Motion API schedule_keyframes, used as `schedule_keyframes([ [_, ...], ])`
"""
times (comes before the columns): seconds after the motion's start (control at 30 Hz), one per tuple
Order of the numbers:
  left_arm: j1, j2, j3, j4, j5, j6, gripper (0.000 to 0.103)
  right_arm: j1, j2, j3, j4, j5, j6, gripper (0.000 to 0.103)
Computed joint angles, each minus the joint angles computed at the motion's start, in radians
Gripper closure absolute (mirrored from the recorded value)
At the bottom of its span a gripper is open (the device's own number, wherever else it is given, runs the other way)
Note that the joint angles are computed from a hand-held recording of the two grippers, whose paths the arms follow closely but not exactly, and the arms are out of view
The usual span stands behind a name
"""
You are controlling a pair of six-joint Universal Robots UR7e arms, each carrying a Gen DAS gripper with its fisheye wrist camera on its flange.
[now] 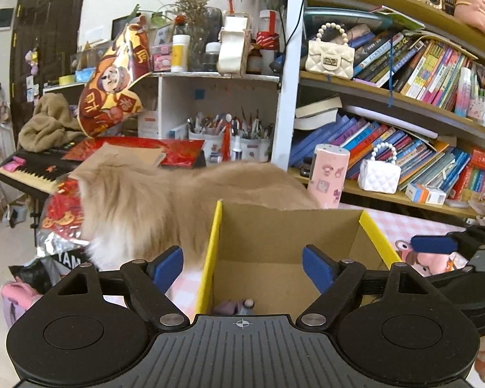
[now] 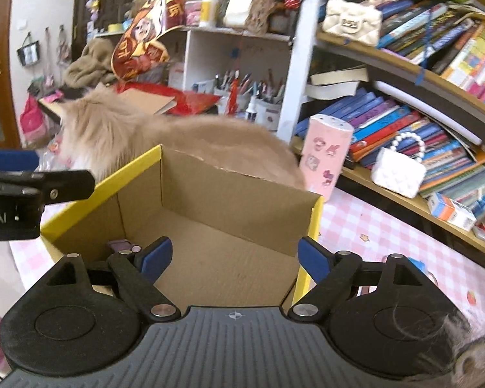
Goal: Organize objects
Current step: 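Lift both tools out of the box and move back toward the toys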
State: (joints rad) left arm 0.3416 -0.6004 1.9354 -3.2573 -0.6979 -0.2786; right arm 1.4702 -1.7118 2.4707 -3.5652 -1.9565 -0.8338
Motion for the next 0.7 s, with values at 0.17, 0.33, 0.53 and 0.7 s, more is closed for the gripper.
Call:
schedule_keyframes([
  [0.17, -0.037, -0.061, 0.097, 0.034, 0.034, -0.081, 0.01, 0.047, 0.0, 0.07, -0.127, -0.059, 0.029, 0.016],
  [0.33, -0.07, -0.129, 0.187, 0.11, 0.042, -0.181, 0.01, 0.095, 0.011, 0.146, -0.233, -0.142, 0.116, 0.016],
  [0.53, -0.113, -0.198, 0.28, 0.207, 0.035, -0.306, 0.009, 0.16, 0.044, 0.228, -0.305, -0.257, 0.215, 0.016],
  [0.7, -0.144, -0.245, 0.342, 0.274, 0.017, -0.386, 0.009, 0.204, 0.073, 0.287, -0.327, -0.338, 0.292, 0.016],
])
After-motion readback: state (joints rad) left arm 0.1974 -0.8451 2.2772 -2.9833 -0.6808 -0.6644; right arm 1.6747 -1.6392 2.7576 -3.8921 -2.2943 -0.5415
